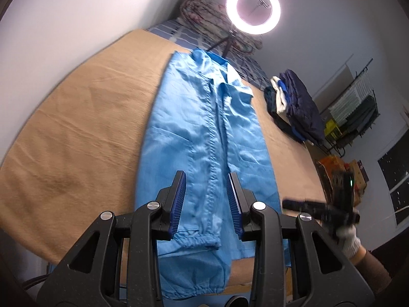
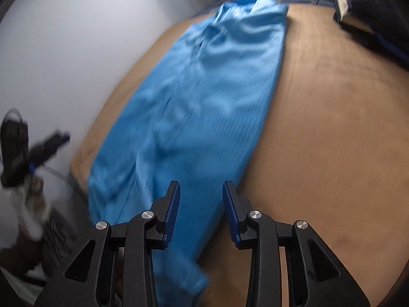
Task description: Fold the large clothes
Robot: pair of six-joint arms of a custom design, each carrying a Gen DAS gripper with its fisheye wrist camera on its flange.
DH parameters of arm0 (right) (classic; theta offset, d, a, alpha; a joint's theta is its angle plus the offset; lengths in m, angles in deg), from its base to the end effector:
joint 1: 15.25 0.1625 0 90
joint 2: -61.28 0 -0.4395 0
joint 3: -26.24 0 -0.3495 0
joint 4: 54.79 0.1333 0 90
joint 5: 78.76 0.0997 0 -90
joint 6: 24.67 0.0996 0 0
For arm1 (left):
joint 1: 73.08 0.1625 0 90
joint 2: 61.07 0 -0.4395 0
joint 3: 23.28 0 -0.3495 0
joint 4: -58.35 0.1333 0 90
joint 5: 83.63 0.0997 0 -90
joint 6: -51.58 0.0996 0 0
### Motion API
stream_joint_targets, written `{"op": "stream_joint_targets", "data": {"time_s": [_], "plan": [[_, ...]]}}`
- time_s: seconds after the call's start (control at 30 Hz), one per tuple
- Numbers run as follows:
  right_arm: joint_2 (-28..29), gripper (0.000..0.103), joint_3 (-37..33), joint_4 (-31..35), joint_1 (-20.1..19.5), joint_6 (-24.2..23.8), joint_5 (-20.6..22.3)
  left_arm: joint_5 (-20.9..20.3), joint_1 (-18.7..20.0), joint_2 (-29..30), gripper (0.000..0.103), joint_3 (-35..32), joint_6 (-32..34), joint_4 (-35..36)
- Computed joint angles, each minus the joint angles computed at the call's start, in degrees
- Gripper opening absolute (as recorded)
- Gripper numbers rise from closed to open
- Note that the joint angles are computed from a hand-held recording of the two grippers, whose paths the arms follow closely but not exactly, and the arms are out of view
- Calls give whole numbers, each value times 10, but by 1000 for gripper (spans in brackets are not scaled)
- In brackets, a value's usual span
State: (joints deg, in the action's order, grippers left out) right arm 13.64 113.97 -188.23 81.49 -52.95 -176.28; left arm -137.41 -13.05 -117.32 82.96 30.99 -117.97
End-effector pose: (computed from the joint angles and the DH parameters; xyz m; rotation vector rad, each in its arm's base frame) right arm 0.1979 -0.6501 0.1694 0.8975 -2.8640 0.0494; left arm -0.1317 -0.6130 0.2546 -0.0657 2.6225 -1.1382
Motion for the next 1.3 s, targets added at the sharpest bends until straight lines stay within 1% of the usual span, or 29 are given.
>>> {"op": "stream_joint_targets", "data": {"time_s": [0.1,0.2,0.33,0.4,0.47,0.5,0.53,0.63,0.7,0.77,0.83,0.87,0.93,0.97,1.1,1.13,1.17,1.23,1.3], "plan": [[-7,33,17,19,3,0,-9,13,1,-4,33,5,-4,-7],[-11,33,26,58,10,4,13,21,2,-8,33,9,-6,-11],[-16,33,52,81,38,-13,22,25,6,-12,33,13,-9,-10],[-24,33,62,102,45,-24,37,23,8,-16,33,16,-14,-6],[-37,33,76,102,51,-40,42,16,14,-19,33,18,-19,0],[-45,33,82,98,51,-41,41,16,15,-20,33,19,-23,2],[-56,33,94,76,49,-39,38,15,17,-21,33,20,-26,3],[-83,33,124,-8,35,-20,27,11,23,-22,33,20,-32,8],[-86,33,130,-41,24,-1,19,5,29,-20,33,16,-36,19],[-83,33,140,-93,15,18,8,-12,38,-15,34,9,-48,34],[-71,33,140,-116,12,24,7,-22,46,-8,49,1,-61,52],[-64,33,144,-132,13,24,1,-22,50,-2,50,-5,-67,64],[-43,33,149,-148,23,13,-20,-23,56,9,50,-20,-75,94],[-33,33,151,-155,28,4,-31,-33,62,14,50,-29,-81,114],[-10,33,158,-165,44,-31,-55,-56,84,24,52,-38,-116,142],[-12,33,157,-162,45,-38,-54,-68,90,25,52,-36,-122,138],[-18,33,151,-148,40,-38,-40,-80,95,24,52,-29,-121,119],[-32,33,148,-144,27,-29,-15,-95,99,21,52,-25,-122,110],[-42,45,146,-172,15,-12,-13,-100,101,20,52,-22,-124,103]]}}
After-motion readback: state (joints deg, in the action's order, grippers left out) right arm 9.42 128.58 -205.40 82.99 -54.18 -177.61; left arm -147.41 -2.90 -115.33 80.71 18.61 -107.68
